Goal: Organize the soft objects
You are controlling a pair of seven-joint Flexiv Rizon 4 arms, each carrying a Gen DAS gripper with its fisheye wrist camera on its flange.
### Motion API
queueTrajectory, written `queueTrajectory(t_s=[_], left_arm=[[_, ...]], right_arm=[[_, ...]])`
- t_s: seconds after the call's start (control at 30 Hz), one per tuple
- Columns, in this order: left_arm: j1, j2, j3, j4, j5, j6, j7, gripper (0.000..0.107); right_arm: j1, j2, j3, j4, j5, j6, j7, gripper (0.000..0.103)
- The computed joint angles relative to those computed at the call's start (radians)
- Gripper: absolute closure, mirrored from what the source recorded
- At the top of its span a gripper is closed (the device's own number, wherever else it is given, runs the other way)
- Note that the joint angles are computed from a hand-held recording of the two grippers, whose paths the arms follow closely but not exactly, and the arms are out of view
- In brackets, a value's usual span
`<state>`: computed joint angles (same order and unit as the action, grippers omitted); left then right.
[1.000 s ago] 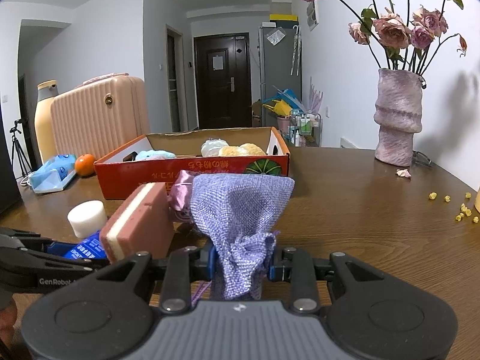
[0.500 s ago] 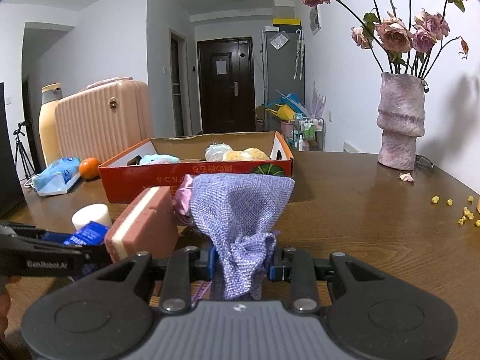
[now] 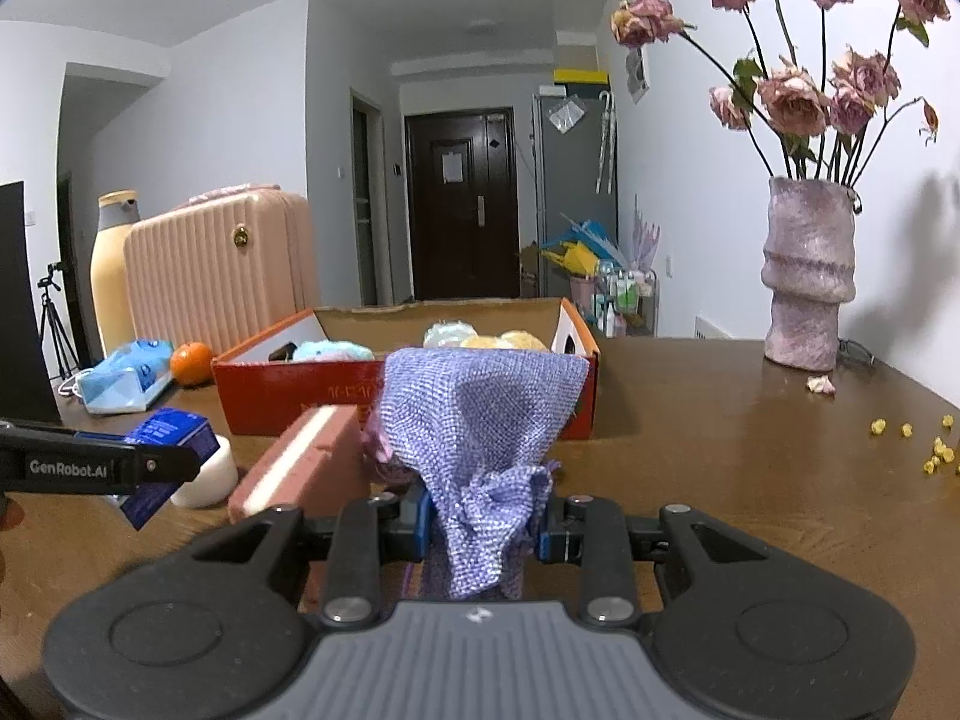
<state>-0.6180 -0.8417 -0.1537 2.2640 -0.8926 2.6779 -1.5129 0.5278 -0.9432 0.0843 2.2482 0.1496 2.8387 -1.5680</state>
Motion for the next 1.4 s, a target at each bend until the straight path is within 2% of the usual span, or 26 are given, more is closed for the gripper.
queueTrajectory(t_s=[0.37,0.6,1.4], left_arm=[[0.007,-0.004,-0.003,-0.019,-0.04,0.073,0.005,0.054],[0.027,-0.01,-0.009,-0.048,-0.052,0.101,0.005,0.054],[0.108,-0.055,-0.018,-0.217,-0.038,0.089,0.07,0.054]], right_arm=[[0.016,-0.027,-0.005,-0.064,0.005,0.031,-0.022,0.074],[0.017,-0.037,-0.01,-0.122,0.008,0.004,-0.014,0.074],[0.035,-0.088,-0.04,-0.34,0.038,-0.081,-0.016,0.074]])
